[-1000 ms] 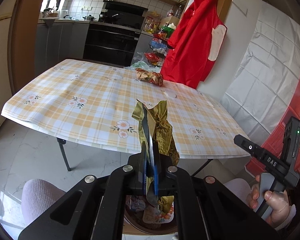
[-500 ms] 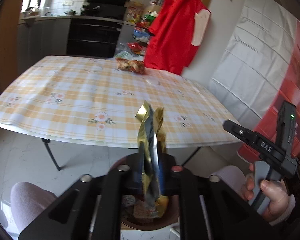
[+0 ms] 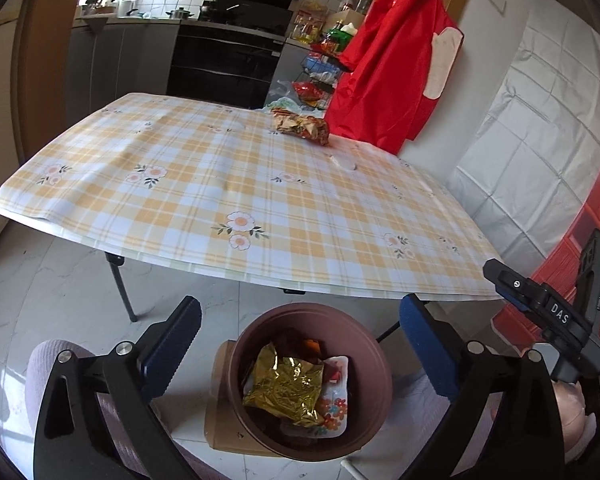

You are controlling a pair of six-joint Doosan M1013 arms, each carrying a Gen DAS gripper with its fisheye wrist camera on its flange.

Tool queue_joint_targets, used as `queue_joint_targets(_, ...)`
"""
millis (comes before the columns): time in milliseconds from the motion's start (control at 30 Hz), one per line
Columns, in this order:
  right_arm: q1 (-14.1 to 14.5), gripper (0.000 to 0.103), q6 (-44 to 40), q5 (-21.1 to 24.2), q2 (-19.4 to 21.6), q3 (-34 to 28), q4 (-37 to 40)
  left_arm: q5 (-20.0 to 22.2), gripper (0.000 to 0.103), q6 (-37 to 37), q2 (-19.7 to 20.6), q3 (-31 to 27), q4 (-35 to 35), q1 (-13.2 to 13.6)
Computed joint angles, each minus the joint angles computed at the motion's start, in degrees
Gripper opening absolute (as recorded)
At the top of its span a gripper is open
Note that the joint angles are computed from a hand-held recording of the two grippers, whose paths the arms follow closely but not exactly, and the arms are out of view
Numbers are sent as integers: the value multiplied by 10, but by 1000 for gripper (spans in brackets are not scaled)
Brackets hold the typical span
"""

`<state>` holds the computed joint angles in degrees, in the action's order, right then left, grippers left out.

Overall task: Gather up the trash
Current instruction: 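Grasp the white round plastic lid with the right gripper while the left gripper grasps the brown paper bag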

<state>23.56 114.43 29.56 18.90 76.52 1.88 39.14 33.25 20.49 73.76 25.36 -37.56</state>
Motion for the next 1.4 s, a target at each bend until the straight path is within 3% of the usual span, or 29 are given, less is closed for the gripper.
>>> queue_joint_targets(367,-7,97,2,27,14,-5,15,52,97,-25,16,-9,5,11)
queue_joint_targets(833,-14,97,13,73,44,-41,-25,70,97,-2,43,-42,-5,32)
queue_joint_targets(1200,-26,97,-31,116,102,-147,-54,95,97,59,87,-119,0,51)
queue_joint_targets(1400,-37,97,-83,169,163,-248,-44,108,97,92,125,-186,-13,66)
